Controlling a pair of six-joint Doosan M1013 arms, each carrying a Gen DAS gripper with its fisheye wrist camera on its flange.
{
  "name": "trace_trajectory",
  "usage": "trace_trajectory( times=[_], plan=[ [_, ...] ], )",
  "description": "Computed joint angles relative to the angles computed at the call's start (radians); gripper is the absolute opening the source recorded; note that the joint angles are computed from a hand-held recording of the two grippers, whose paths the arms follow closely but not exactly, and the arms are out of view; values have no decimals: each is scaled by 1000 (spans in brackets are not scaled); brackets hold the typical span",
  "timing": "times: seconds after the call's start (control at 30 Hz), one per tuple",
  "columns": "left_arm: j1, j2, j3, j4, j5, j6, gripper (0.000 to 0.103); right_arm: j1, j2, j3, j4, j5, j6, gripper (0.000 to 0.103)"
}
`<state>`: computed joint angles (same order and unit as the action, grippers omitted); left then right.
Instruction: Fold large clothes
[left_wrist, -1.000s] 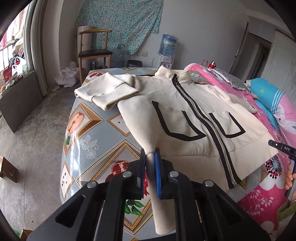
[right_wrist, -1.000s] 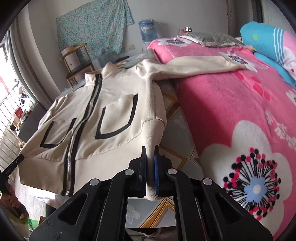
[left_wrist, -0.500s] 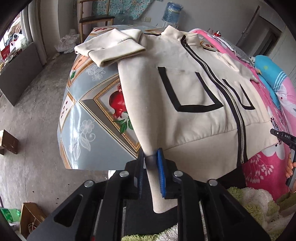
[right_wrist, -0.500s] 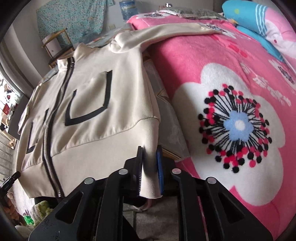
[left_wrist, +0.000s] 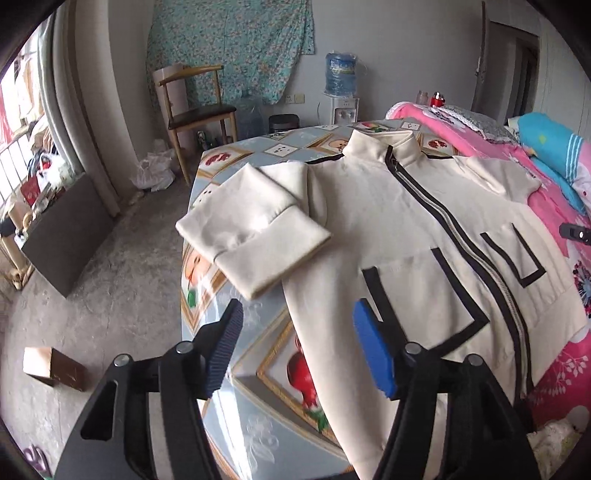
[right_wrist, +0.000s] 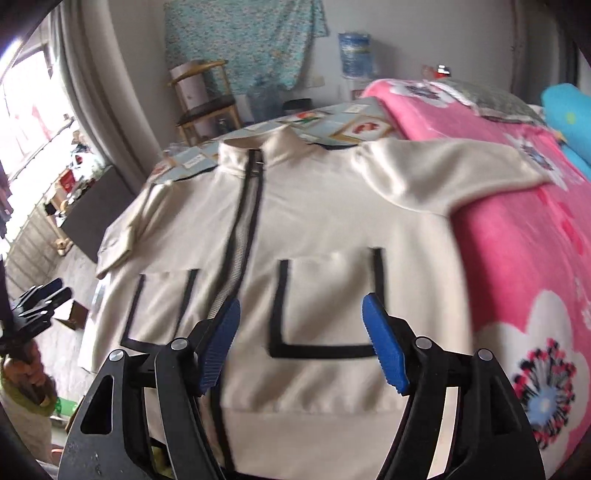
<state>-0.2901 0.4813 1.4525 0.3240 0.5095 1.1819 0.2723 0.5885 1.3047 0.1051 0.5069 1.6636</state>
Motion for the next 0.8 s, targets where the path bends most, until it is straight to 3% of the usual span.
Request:
trace_trajectory(
  times=[0.1,0.23,0.3,0.33,0.43,0.47,0.67,0.8],
  plan=[
    [3,80,-103,-24,58,97,63,6,90,-134,240,106,-200,69],
    [-1,179,-226,51,162,100,63,22,212,-312,331,265,-242,69],
    [4,207,-261,75,191,75,54,31,253,-374,348,324,-230,69],
    [12,211,-269,48,190,89,44,34,268,-395,351,340,-225,69],
    [37,207,-274,-82,175,171,9,40,279,-406,378,347,-234,69],
    [41,202,-274,-102,172,188,5,40,279,-405,382,346,-234,69],
    [57,158,-275,-277,122,276,3,30,263,-371,393,322,-222,69],
    [71,135,-294,-667,82,519,3,18,239,-323,414,286,-213,67]
  ],
)
